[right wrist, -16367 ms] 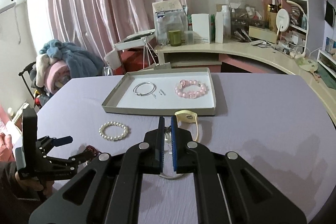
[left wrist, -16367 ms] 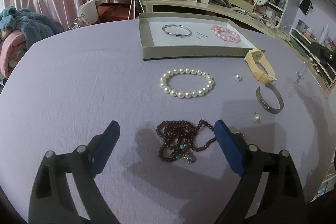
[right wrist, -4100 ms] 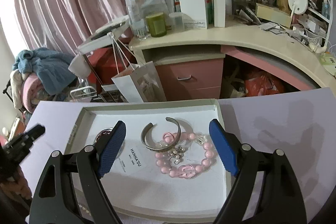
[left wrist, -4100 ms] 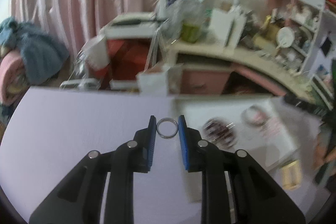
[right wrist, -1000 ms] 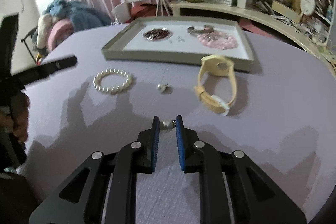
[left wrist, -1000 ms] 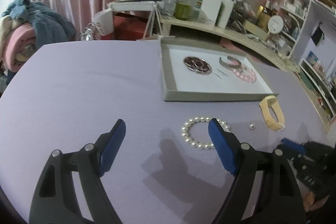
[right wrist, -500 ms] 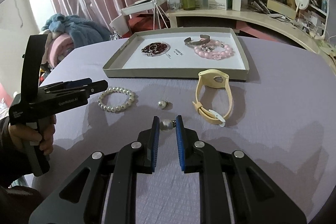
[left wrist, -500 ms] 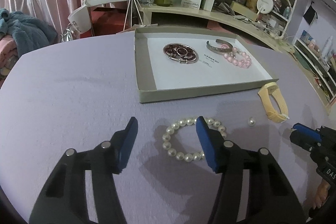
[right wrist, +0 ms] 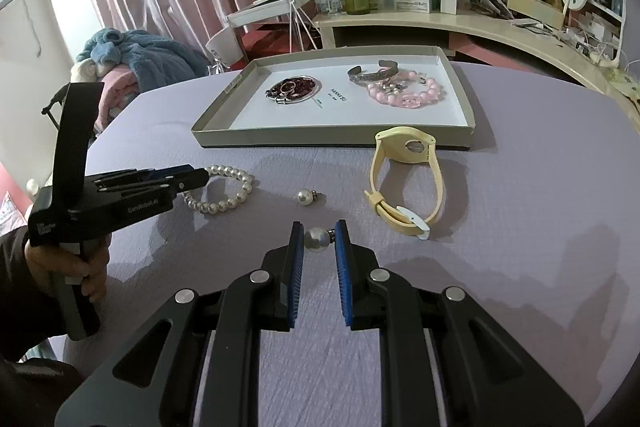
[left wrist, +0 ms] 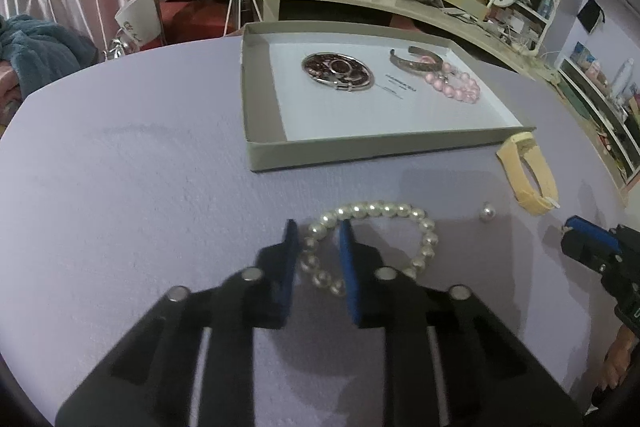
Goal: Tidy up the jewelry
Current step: 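Grasp the pearl bead bracelet with the left gripper while the right holds the stud, then release the pearl stud in the tray with the right gripper while the left places the pearl bracelet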
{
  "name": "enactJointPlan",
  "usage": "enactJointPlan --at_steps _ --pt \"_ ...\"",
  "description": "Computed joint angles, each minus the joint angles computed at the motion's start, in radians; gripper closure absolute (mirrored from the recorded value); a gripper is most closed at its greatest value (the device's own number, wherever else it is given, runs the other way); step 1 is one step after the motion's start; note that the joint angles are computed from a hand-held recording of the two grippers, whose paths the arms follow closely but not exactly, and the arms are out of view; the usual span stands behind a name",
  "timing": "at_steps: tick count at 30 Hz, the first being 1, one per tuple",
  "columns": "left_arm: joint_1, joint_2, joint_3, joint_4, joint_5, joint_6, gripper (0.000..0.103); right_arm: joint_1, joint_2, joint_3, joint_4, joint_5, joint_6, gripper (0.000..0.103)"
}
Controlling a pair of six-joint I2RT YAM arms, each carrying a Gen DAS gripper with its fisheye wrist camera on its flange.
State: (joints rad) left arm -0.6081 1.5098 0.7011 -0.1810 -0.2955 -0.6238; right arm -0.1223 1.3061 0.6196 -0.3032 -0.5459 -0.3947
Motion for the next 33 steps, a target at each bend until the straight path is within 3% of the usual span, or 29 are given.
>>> enactJointPlan --at_steps 8,14,22,33 --pt "-0.032 -0.01 -0.004 -0.004 0.0 -0.007 0.094 -0.004 0.005 0.006 0.007 -0.012 0.017 0.087" --pt "-0.035 -0.139 -0.003 -0.03 -0.001 0.019 0.094 -0.019 0.002 0.03 0.007 -0.032 0.029 0.087" --pt "-0.02 -0.248 0.139 -0.075 -0.016 0.107 0.094 -0.038 -0.004 0.065 0.024 -0.052 0.044 0.087" --pt "0.053 -0.214 0.293 -0.106 -0.023 0.188 0.094 0.003 0.079 0.243 0.145 0.006 0.127 0.087"
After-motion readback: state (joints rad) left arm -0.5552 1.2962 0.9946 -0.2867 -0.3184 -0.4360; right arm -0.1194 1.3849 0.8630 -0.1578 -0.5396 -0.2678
